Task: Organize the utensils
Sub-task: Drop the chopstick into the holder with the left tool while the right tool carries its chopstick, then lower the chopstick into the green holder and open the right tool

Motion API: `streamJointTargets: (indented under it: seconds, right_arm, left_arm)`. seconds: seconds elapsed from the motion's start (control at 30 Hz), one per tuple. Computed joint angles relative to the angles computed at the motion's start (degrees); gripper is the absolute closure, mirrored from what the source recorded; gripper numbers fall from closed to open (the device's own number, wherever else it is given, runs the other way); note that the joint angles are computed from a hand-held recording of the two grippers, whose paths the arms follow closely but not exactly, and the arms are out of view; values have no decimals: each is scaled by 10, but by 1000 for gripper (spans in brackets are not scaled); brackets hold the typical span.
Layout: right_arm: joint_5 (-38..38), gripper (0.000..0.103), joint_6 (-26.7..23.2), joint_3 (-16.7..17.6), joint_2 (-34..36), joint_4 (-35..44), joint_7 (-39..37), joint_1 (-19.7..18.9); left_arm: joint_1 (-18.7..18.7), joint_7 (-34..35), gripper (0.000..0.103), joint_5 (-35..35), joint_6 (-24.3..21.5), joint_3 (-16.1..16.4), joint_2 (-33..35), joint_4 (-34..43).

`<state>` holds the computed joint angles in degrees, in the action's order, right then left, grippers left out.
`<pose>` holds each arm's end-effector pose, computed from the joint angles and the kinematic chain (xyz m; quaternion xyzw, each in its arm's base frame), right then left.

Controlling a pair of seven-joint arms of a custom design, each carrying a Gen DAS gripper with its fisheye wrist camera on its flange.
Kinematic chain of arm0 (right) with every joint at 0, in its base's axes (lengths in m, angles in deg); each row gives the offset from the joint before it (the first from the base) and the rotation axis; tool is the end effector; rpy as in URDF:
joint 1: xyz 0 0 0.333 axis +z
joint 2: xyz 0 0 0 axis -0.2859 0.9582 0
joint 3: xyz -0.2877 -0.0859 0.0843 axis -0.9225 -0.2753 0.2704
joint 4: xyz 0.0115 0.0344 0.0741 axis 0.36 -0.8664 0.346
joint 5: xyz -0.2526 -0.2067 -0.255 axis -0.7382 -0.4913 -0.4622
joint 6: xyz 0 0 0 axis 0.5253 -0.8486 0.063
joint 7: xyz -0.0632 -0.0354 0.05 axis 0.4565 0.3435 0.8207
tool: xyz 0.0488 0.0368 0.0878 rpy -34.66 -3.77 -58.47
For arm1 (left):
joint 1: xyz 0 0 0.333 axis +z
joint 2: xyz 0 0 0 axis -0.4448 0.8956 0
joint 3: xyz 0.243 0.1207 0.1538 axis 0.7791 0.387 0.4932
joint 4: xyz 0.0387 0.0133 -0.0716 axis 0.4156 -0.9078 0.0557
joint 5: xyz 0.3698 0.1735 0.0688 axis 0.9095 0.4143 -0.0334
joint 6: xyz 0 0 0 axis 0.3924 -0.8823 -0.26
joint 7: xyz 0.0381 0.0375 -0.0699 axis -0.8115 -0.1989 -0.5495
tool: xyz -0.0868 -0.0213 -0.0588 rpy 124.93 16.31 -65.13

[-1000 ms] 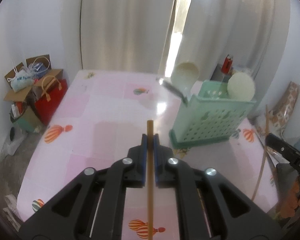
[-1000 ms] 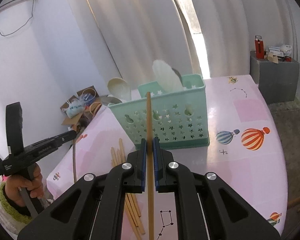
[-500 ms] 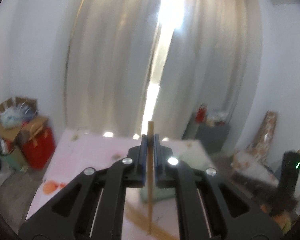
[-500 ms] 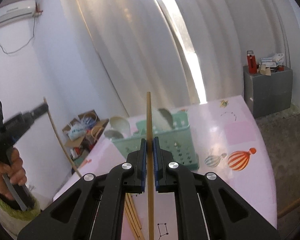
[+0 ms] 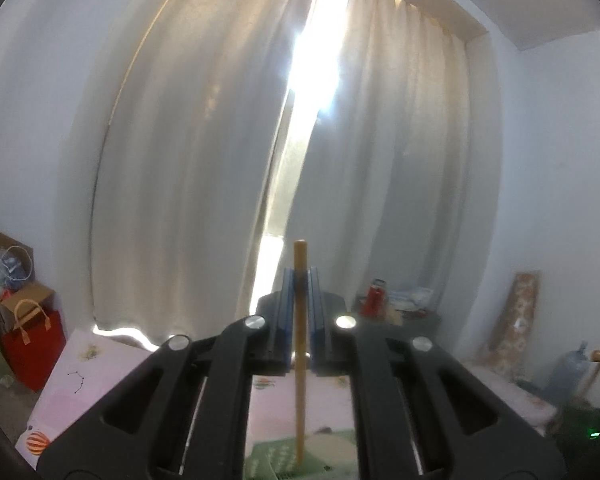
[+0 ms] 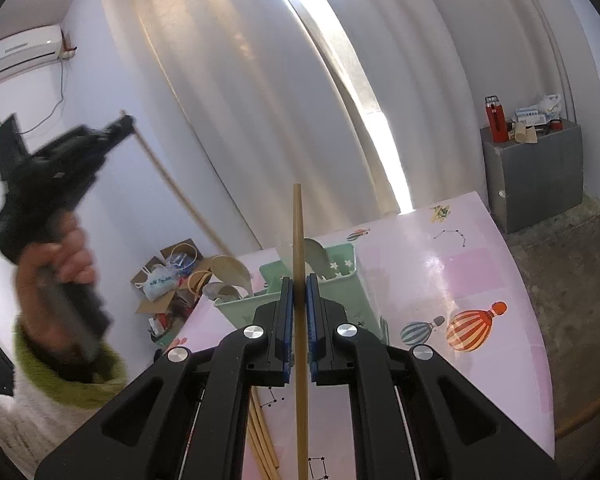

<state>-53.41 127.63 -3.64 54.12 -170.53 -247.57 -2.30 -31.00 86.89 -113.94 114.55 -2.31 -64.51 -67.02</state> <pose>0.4156 0.3190 0.6006 -0.4493 0.6745 -0.2928 0.5074 0.6009 -0.0888 0.6874 -0.3697 0.6130 -0.6573 0.2356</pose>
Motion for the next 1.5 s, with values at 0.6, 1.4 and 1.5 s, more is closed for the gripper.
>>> streamJointTargets:
  seconds: [0.6,1.4,1.5]
  right_arm:
    - [5,96,61,-22,40,56,-73,-13]
    - [-150,96,42,-132,295,430,-164,98]
    - [-106,96,29,-148,314,427,-200,111]
  left_arm:
    - [23,-109,63,154,14,-8,25,-56]
    - [76,-121,20,279,-59,70,-69,-246]
    - [73,-120,19,281,-63,71,-77,-258]
